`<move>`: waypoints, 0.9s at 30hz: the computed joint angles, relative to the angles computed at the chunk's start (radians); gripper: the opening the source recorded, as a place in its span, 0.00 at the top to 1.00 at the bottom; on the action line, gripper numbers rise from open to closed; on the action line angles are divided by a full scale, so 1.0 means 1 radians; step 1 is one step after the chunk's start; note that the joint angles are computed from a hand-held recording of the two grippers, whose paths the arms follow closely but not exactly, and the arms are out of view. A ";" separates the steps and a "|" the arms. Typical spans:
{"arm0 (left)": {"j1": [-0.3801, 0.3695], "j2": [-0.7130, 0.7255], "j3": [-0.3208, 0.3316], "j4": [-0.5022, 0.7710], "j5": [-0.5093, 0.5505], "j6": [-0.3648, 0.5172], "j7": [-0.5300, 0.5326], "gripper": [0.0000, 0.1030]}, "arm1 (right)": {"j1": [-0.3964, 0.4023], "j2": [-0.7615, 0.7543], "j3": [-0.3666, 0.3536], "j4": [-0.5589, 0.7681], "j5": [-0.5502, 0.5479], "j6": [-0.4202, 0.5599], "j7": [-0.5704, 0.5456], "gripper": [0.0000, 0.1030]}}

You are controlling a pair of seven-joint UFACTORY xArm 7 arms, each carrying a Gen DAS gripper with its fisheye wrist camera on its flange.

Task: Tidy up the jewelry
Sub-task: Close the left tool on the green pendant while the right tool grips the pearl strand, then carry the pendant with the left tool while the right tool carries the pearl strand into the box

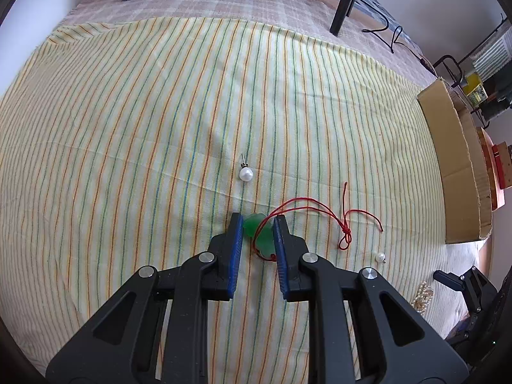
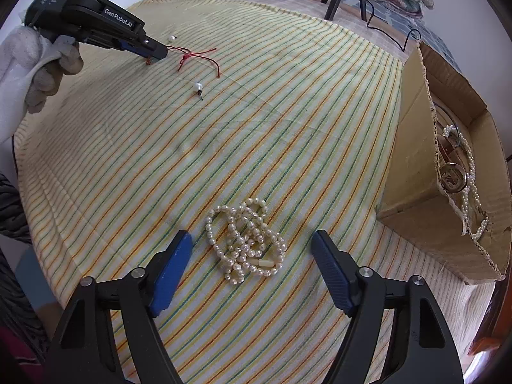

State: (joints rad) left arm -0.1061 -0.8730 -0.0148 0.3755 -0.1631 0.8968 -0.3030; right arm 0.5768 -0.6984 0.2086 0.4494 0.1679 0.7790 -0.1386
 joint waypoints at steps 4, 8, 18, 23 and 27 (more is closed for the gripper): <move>-0.001 -0.012 0.002 0.000 -0.003 0.002 -0.003 0.82 | 0.002 0.005 -0.015 0.003 0.009 0.000 -0.015 0.48; -0.004 -0.028 0.000 0.004 -0.005 0.004 -0.005 0.82 | 0.000 -0.010 -0.020 -0.001 0.023 0.012 -0.014 0.68; -0.012 -0.087 0.000 0.017 -0.008 0.013 -0.007 0.83 | -0.013 -0.039 -0.017 0.005 0.029 0.026 0.009 0.94; -0.013 -0.107 0.002 0.032 -0.011 0.013 -0.007 0.83 | -0.014 -0.050 -0.022 0.006 0.036 0.031 0.008 0.94; -0.013 -0.127 0.007 0.047 -0.016 0.017 -0.008 0.83 | -0.009 -0.069 -0.027 0.013 0.043 0.031 0.001 0.94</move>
